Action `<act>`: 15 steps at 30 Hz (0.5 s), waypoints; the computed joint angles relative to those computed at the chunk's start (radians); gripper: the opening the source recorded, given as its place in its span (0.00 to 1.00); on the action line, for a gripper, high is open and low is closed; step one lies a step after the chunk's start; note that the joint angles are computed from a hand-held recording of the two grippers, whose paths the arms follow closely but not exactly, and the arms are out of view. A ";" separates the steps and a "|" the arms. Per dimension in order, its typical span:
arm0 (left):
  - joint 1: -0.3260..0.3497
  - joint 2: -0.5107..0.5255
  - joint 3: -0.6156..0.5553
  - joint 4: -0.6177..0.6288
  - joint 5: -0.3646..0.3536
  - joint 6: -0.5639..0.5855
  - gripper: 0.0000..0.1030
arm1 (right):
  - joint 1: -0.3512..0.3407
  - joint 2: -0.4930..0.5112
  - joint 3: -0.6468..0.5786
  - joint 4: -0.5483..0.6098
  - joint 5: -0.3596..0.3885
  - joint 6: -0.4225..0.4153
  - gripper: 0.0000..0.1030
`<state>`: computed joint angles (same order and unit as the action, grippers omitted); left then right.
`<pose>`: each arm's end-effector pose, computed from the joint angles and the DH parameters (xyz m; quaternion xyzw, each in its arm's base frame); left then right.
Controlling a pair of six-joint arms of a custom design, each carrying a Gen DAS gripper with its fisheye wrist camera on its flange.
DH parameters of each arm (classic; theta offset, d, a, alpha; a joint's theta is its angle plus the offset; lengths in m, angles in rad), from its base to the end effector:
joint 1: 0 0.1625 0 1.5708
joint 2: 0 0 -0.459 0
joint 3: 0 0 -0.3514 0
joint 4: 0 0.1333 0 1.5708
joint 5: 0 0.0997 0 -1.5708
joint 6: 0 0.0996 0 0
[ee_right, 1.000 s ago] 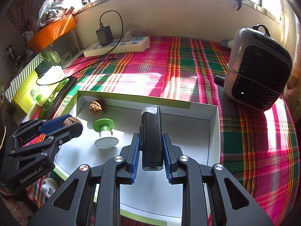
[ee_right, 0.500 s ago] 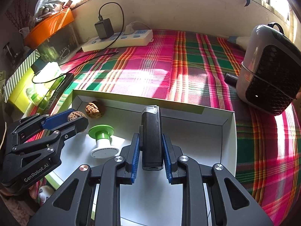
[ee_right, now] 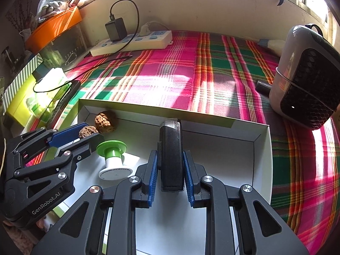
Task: Organize objects
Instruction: 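Lower the walnut beside the first walnut while right gripper lowers the black device into the box, then open left gripper releasing the walnut while right gripper releases the black device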
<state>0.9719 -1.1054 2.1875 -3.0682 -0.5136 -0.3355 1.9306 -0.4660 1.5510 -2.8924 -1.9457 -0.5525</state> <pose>-0.0899 -0.5221 0.2579 0.0079 0.8513 -0.3812 0.3604 0.3345 -0.6143 -0.0087 0.4100 -0.8856 0.0976 0.1954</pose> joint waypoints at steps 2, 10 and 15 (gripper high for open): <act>0.001 0.000 0.000 -0.002 0.000 0.003 0.29 | 0.000 0.000 0.001 -0.002 0.001 0.002 0.24; 0.001 0.000 -0.001 0.002 0.001 -0.001 0.29 | 0.000 -0.001 0.003 -0.006 0.001 0.014 0.24; 0.001 0.001 0.000 -0.002 0.000 0.001 0.29 | -0.001 -0.002 0.004 -0.008 0.000 0.019 0.24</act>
